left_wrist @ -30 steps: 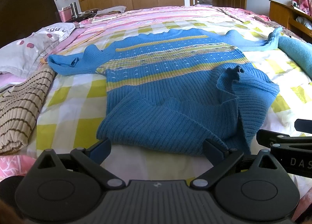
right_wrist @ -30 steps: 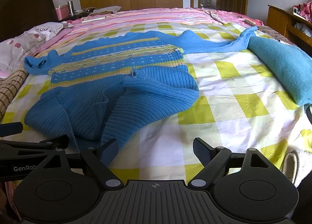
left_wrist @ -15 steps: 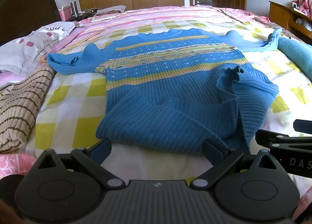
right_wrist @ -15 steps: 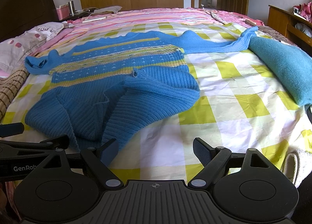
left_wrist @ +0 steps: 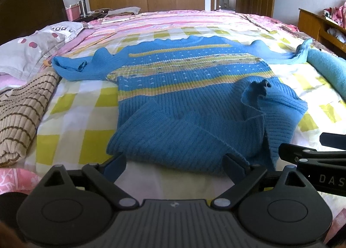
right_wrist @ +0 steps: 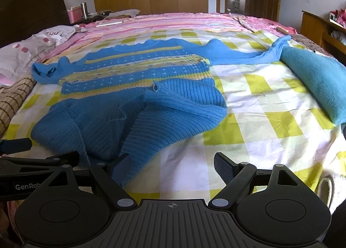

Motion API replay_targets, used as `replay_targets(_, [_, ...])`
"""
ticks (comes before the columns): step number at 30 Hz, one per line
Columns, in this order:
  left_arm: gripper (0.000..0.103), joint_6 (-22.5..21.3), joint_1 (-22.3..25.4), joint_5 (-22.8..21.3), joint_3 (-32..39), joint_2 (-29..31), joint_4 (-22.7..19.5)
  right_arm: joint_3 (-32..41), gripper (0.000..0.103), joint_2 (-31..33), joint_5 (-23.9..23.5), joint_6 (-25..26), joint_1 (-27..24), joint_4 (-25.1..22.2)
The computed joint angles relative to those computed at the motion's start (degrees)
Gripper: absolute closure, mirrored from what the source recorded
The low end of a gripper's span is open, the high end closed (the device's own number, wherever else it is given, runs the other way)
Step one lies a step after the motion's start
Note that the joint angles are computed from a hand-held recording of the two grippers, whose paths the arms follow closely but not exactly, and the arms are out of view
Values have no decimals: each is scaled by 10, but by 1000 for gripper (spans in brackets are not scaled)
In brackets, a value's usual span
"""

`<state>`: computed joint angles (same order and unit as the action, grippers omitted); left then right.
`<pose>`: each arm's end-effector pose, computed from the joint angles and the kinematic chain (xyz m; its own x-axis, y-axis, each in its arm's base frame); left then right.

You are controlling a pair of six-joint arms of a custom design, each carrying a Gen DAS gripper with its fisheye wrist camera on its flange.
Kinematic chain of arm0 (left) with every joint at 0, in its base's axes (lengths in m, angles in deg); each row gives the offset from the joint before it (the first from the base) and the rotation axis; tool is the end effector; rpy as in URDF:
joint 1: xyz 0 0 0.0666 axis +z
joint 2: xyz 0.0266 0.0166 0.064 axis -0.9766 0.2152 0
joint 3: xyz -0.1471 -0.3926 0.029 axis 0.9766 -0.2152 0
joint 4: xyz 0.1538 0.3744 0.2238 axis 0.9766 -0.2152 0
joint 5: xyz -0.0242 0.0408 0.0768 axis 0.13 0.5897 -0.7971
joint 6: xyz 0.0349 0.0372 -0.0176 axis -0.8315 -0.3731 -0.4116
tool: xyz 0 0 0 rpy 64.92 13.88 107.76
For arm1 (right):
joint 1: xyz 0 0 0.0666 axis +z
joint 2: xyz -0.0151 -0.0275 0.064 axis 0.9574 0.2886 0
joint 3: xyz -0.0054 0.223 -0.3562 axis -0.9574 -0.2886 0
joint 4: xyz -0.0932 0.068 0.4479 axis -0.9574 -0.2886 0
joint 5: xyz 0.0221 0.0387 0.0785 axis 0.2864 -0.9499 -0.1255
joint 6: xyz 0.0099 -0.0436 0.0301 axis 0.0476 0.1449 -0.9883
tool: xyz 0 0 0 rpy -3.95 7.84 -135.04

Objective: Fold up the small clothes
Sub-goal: 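Move both grippers toward the sweater hem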

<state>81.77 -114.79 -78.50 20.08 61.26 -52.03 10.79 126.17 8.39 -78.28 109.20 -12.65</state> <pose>0.2924 -0.1992 0.3277 -0.7013 -0.0974 -0.7062 -0.1591 0.9870 0.0218 0.3141 0.2172 0.3283 -0.6782 -0.1398 -0.7215 -0.2515 0.9666 0.0491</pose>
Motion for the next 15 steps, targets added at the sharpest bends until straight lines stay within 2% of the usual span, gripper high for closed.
replay_targets(10, [3,2,16,9,-3,-3,10,9,18,13,-17,11,-4,14])
replay_targets(15, [3,-25,37,37,-12,-20,38,17,19,21,-31,20,-10,24])
